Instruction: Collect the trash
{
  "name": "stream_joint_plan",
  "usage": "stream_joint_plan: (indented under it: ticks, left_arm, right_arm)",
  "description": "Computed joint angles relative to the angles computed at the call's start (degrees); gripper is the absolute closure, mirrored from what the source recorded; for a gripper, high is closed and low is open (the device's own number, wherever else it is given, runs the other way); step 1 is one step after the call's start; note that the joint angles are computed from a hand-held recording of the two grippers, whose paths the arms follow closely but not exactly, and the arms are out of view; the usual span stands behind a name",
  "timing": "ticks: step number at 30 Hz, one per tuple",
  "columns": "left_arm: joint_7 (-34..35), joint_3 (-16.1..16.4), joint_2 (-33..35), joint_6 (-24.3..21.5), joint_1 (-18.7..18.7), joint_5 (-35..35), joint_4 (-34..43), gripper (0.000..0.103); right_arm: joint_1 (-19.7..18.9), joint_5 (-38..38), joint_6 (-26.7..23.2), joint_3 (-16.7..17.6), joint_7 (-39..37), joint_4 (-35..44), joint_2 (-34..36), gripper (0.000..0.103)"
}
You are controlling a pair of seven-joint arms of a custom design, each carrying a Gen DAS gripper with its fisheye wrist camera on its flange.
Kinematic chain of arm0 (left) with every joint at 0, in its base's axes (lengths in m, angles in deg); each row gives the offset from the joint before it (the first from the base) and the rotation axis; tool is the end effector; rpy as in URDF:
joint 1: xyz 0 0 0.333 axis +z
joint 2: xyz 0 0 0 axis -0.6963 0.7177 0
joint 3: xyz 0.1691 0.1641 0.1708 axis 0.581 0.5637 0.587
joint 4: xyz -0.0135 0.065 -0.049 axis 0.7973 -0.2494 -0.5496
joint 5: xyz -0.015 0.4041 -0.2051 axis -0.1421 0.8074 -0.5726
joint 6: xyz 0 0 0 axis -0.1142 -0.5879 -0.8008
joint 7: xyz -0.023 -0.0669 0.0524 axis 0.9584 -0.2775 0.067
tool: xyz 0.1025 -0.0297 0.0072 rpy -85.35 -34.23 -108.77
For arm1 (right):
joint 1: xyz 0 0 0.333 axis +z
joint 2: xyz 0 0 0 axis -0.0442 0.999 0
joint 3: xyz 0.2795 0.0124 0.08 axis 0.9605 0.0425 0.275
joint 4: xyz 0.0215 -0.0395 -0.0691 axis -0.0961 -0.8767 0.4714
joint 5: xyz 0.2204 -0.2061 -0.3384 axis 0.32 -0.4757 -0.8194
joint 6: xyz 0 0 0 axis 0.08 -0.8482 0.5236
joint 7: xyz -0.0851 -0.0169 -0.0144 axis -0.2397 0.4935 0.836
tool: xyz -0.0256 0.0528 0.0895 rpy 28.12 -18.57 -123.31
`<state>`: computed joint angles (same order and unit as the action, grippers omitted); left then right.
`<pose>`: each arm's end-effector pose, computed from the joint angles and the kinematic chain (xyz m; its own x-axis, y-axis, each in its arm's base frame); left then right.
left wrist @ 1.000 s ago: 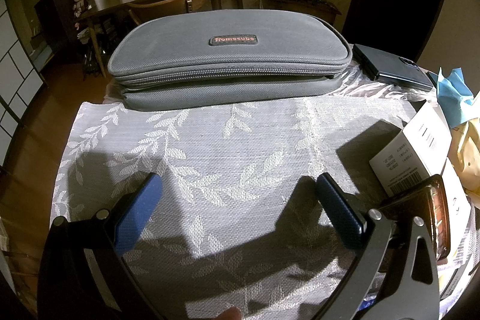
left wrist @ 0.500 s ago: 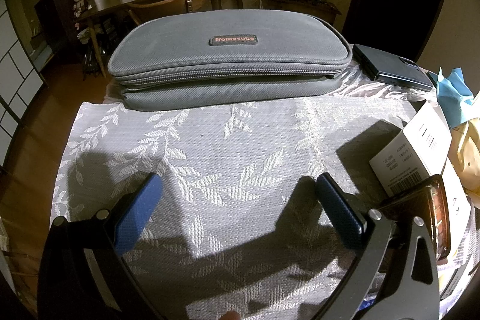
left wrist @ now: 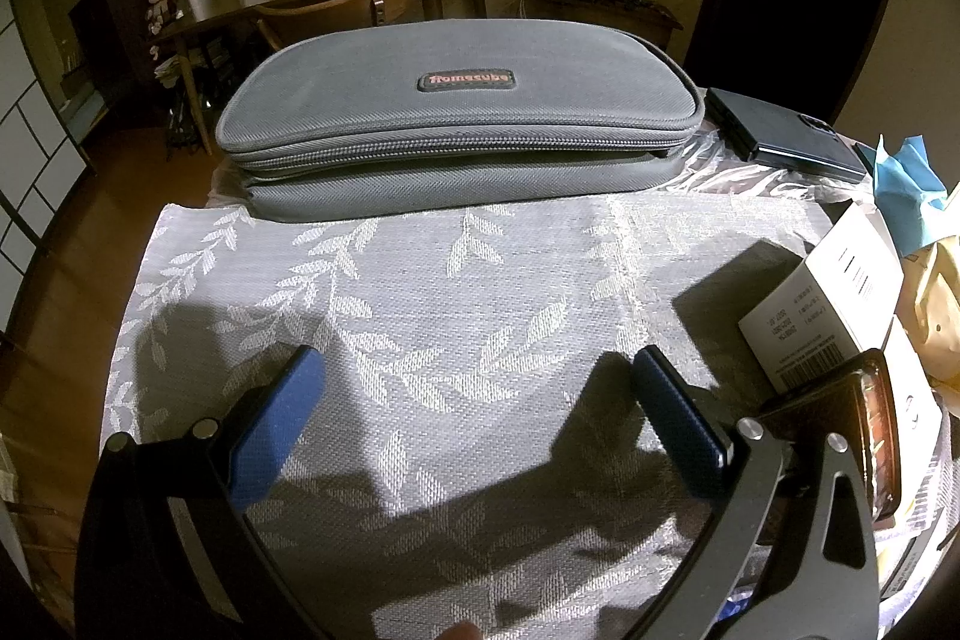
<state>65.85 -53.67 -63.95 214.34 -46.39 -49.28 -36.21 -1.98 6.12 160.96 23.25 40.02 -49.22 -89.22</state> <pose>0.5873 -0.1441 0.4835 0.0102 -0.9999 0.0069 -0.8218 -0.0123 -0.5696 0.5609 -0.0525 0.4436 -0.0934 -0.9956 0.0113 -0.8100 0.0694 -0.5823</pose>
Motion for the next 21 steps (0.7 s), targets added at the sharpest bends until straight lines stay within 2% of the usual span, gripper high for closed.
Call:
stream_joint_plan:
  ticks: [18, 21]
  left_arm:
    - [0.52, 0.18, -0.57, -0.02, 0.08, -0.52, -0.54, 0.001]
    - [0.29, 0.95, -2.20, 0.52, 0.34, -2.95, -1.85, 0.001]
  right_arm:
    - [0.00, 0.04, 0.02, 0.00, -0.03, -0.11, -0.08, 0.004]
    - [-0.01, 0.00, 0.02, 0.02, 0.01, -0.10, -0.07, 0.004]
